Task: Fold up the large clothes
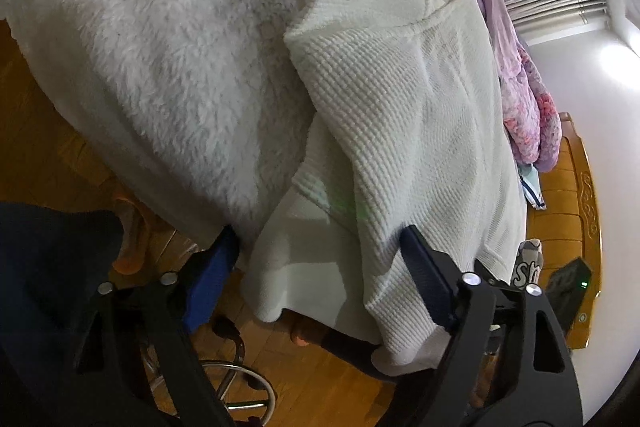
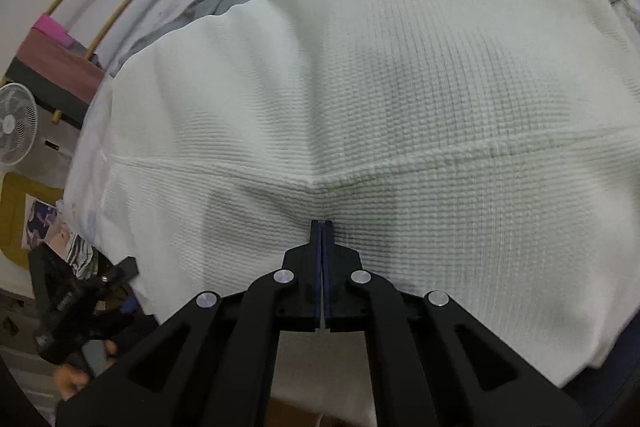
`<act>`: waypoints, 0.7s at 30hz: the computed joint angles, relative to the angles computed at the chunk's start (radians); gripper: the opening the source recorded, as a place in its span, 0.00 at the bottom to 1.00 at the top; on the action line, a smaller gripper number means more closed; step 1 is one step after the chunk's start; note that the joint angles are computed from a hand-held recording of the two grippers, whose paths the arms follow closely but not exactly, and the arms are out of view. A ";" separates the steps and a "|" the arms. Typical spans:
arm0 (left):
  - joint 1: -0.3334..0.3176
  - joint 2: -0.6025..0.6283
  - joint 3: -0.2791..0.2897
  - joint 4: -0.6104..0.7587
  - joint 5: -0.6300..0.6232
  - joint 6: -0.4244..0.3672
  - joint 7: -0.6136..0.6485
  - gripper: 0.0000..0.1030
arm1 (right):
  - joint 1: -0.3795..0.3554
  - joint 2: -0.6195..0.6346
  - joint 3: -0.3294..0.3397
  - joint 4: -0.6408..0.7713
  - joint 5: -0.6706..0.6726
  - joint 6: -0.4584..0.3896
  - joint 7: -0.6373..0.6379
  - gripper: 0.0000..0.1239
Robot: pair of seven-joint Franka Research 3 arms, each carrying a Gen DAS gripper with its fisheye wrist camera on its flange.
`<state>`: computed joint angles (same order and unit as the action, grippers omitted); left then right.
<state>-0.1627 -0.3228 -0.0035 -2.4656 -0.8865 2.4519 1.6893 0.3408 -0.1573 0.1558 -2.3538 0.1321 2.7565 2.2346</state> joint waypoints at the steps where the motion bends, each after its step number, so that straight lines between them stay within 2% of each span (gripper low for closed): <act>1: 0.002 -0.002 -0.001 0.002 0.007 -0.004 -0.006 0.74 | 0.001 -0.001 0.000 0.000 0.003 0.001 0.002 0.00; 4: -0.001 -0.025 -0.007 -0.004 0.031 -0.012 -0.022 0.63 | 0.023 -0.015 -0.014 -0.013 0.074 0.036 -0.050 0.03; 6: -0.004 -0.037 0.000 -0.007 0.040 -0.021 -0.016 0.52 | 0.026 -0.065 -0.005 -0.050 0.090 0.041 -0.048 0.05; 7: -0.006 -0.043 0.003 -0.009 0.042 -0.024 -0.012 0.48 | 0.023 -0.080 0.005 -0.062 0.080 0.053 -0.044 0.11; 8: -0.008 -0.051 0.007 -0.012 0.042 -0.027 -0.008 0.40 | 0.016 -0.099 0.029 -0.077 0.045 0.079 -0.034 0.14; 10: -0.004 -0.071 0.007 -0.019 0.068 -0.028 -0.020 0.32 | -0.009 -0.115 0.079 -0.082 -0.040 0.100 -0.006 0.31; 12: -0.010 -0.093 0.005 -0.023 0.086 -0.019 -0.023 0.22 | -0.024 -0.128 0.122 -0.090 -0.117 0.123 0.011 0.36; 14: -0.039 -0.120 0.025 -0.032 0.041 0.001 0.009 0.15 | 0.011 -0.114 0.122 -0.084 -0.123 0.152 -0.028 0.37; 16: -0.066 -0.138 0.046 -0.035 -0.019 0.014 0.043 0.12 | 0.044 -0.086 0.117 -0.065 -0.112 0.167 -0.066 0.40; 21: -0.085 -0.152 0.053 0.003 -0.047 -0.006 0.062 0.11 | 0.122 -0.021 0.089 -0.020 -0.072 0.227 -0.203 0.46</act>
